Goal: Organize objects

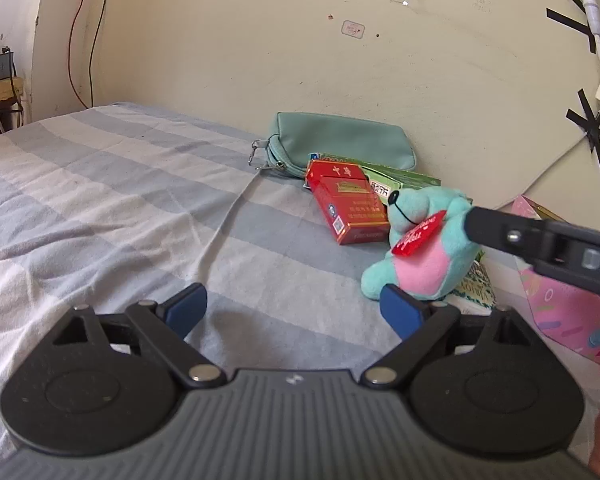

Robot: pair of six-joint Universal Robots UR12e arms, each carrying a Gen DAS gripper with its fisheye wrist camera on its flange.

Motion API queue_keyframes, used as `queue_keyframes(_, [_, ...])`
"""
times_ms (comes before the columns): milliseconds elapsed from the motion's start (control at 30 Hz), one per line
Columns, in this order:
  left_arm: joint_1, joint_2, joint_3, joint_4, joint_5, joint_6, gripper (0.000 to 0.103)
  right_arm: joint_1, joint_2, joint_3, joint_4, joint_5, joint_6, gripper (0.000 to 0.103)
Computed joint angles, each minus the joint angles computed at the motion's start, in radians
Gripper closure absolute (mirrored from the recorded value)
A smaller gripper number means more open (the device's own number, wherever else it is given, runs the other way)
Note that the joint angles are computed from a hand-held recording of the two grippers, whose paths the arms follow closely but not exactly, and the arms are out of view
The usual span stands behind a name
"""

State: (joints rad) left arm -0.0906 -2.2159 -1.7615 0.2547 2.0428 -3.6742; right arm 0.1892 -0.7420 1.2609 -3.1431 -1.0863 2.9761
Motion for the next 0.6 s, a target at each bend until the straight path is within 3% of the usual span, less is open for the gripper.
queue_keyframes(33, [-0.001, 0.0, -0.003, 0.01, 0.0, 0.01, 0.009, 0.005, 0.011, -0.025, 0.045, -0.002, -0.012, 0.055])
queue_keyframes(67, [-0.002, -0.001, -0.004, 0.018, -0.002, 0.021, 0.009, 0.008, 0.018, -0.041, 0.08, -0.001, -0.022, 0.069])
queue_keyframes(100, [-0.002, -0.002, -0.004, 0.024, -0.004, 0.03, 0.009, 0.009, 0.026, -0.056, 0.108, 0.003, -0.028, 0.073])
queue_keyframes(267, [0.001, -0.001, -0.01, 0.043, -0.035, 0.064, 0.009, -0.017, 0.0, 0.018, 0.055, 0.033, 0.053, 0.08])
queue_keyframes(400, [0.01, 0.003, -0.021, 0.074, -0.086, 0.08, 0.009, -0.072, -0.039, 0.097, 0.057, 0.139, 0.148, 0.08])
queue_keyframes(500, [0.029, 0.012, -0.041, 0.108, -0.197, 0.085, 0.009, -0.112, -0.065, 0.163, 0.014, 0.226, 0.176, 0.08])
queue_keyframes(600, [0.059, 0.029, -0.066, 0.127, -0.382, 0.061, 0.009, -0.128, -0.096, 0.226, 0.011, 0.23, 0.132, 0.08])
